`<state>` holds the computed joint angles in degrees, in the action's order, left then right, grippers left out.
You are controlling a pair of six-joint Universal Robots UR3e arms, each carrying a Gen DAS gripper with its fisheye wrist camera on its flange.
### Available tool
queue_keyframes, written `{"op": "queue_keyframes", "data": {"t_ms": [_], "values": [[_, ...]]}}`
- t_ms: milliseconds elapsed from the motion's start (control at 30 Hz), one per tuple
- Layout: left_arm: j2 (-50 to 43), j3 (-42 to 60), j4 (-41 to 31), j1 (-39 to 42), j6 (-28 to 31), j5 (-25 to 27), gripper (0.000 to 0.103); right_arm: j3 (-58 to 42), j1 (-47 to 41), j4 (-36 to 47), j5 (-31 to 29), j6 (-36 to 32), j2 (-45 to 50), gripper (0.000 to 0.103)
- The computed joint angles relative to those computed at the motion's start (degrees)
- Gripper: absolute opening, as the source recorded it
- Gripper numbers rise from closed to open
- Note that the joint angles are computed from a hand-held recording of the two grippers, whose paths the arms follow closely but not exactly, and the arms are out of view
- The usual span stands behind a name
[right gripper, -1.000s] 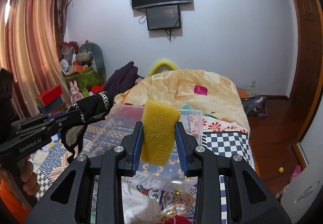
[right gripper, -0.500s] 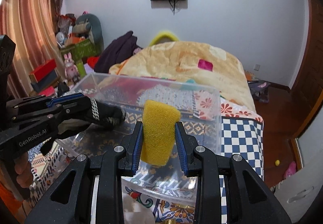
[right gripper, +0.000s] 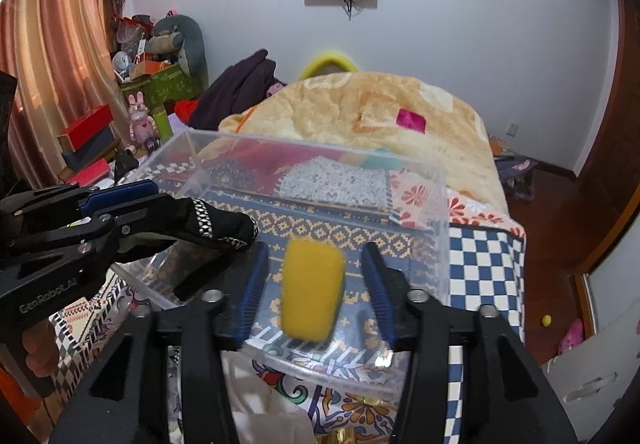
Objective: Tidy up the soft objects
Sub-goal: 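Drop the yellow sponge into the clear box while the left tool drops the black hat in, then grasp the green knit sock with the right tool while the left tool grasps the bagged grey knit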
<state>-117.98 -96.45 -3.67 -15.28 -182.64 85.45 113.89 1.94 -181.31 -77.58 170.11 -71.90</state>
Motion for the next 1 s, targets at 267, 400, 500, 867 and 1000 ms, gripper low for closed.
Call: {"op": "queue_keyframes", "data": {"t_ms": [267,400,500,867,1000], "values": [[7.61,-9.12,6.49,0.37,-0.55,-1.06,0.053,7.37,-0.2,-8.15,-0.29,0.26,-6.26,0.07],[11.68,-14.5,11.1,-0.61,-0.75,1.05,0.067,11.75,-1.27,-11.44,1.67,0.44,-10.15,0.073],[14.48,-18.08,13.09,-0.52,-0.76,0.62,0.071,15.54,-2.76,-14.02,3.87,0.46,-13.19,0.076],[19.69,-29.17,20.62,-2.82,-0.47,4.57,0.088,27.29,-5.31,-20.97,8.11,0.89,-19.16,0.08],[18.83,-32.56,22.95,-3.26,-0.54,5.17,0.089,30.11,-5.31,-22.3,8.51,0.73,-17.92,0.08]]}}
